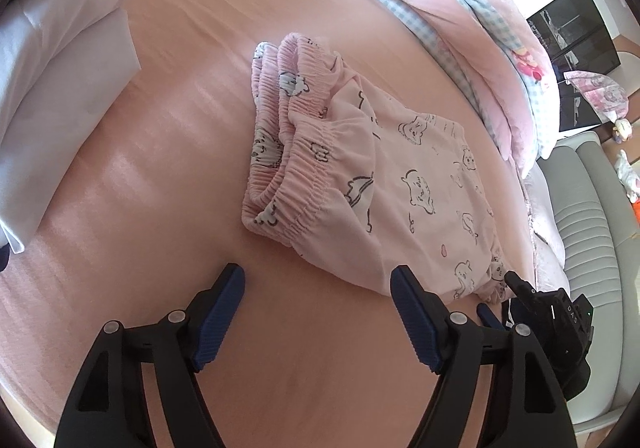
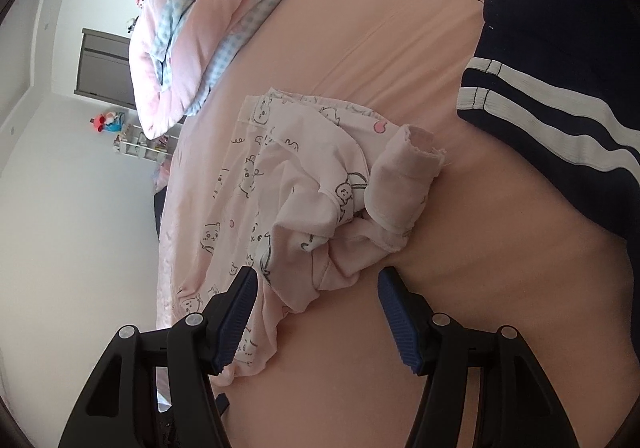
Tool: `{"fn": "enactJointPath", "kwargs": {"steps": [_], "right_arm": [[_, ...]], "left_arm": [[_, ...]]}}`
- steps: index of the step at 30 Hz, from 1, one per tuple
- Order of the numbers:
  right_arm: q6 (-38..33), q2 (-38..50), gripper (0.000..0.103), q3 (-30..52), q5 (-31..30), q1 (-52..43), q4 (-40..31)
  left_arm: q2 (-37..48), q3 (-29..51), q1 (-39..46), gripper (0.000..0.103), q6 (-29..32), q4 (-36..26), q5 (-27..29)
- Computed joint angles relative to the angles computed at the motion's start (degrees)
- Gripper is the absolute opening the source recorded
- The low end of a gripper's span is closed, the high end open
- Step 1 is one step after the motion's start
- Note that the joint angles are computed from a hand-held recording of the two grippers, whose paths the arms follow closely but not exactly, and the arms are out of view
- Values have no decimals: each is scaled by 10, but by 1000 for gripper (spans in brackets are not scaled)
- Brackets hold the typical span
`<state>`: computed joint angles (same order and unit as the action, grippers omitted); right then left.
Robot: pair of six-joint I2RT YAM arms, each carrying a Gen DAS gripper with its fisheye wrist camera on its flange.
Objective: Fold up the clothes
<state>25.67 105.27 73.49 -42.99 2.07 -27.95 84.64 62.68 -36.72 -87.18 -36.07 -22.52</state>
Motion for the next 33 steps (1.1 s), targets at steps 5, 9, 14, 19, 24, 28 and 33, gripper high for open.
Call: {"fn": "enactJointPath", "kwargs": {"steps": [5, 9, 14, 19, 24, 28, 33], "right_arm": [[17, -11, 64, -17, -1, -1, 21], [53, -15, 64, -26, -7, -7, 42], [85, -30, 64, -69, -13, -18, 111], [47, -30, 64, -71, 5, -12, 131], [50, -27, 64, -64, 42, 0, 149], [32, -17, 64, -46, 60, 6, 143], [27, 0, 64, -26, 58, 6, 136]], "left_arm": [[19, 13, 6, 76, 12, -1, -4], [16, 8, 3, 76, 3, 5, -13], [-6, -26, 14, 76, 2, 47, -9], [-20, -53, 33, 76, 9, 90, -3], [-10, -45, 51, 76, 29, 95, 8], [6, -27, 51, 76, 37, 81, -1], [60, 43, 32, 67, 37, -1, -34]]}}
